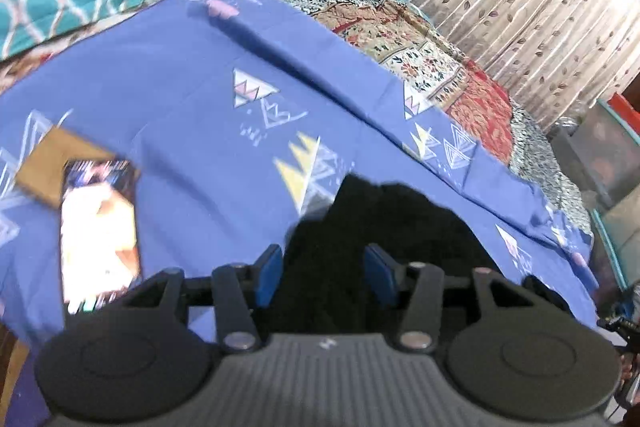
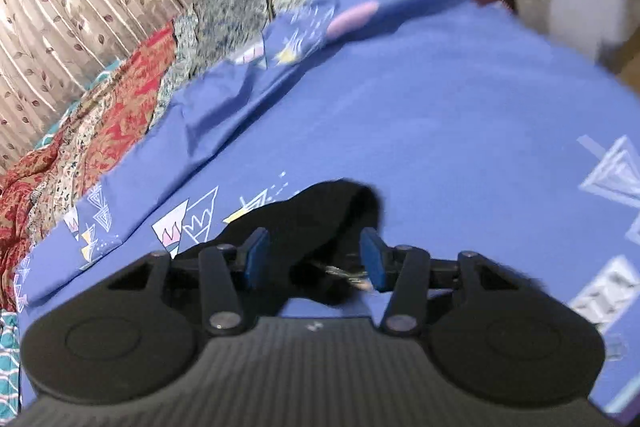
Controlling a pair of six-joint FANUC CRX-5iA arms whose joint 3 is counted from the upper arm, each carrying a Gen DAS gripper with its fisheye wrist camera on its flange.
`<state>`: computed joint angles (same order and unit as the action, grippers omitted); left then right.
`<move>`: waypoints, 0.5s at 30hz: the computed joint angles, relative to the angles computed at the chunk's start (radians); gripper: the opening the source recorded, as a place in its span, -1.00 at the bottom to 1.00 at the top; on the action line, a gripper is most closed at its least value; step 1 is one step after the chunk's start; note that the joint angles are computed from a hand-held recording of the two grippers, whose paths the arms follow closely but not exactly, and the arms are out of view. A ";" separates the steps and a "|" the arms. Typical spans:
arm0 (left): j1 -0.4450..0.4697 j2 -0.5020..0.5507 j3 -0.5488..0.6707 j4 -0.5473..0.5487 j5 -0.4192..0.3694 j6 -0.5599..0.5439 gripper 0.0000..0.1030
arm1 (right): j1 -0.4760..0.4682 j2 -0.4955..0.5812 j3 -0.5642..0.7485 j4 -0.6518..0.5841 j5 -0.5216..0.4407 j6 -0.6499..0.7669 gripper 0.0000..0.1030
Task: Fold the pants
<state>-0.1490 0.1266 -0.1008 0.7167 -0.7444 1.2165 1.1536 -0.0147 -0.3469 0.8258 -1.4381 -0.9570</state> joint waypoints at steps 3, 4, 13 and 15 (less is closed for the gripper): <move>-0.035 0.086 0.110 -0.052 -0.008 0.047 -0.07 | -0.110 0.041 0.039 -0.074 0.051 0.054 0.19; -0.048 0.119 0.152 -0.075 -0.018 0.073 -0.07 | -0.148 0.046 0.041 -0.091 0.072 0.058 0.19; -0.130 0.307 0.414 -0.229 -0.100 0.242 -0.07 | -0.252 0.017 -0.007 0.162 0.186 0.038 -0.87; -0.134 0.332 0.461 -0.260 -0.116 0.263 -0.07 | -0.200 -0.050 -0.084 0.371 0.158 -0.032 -0.87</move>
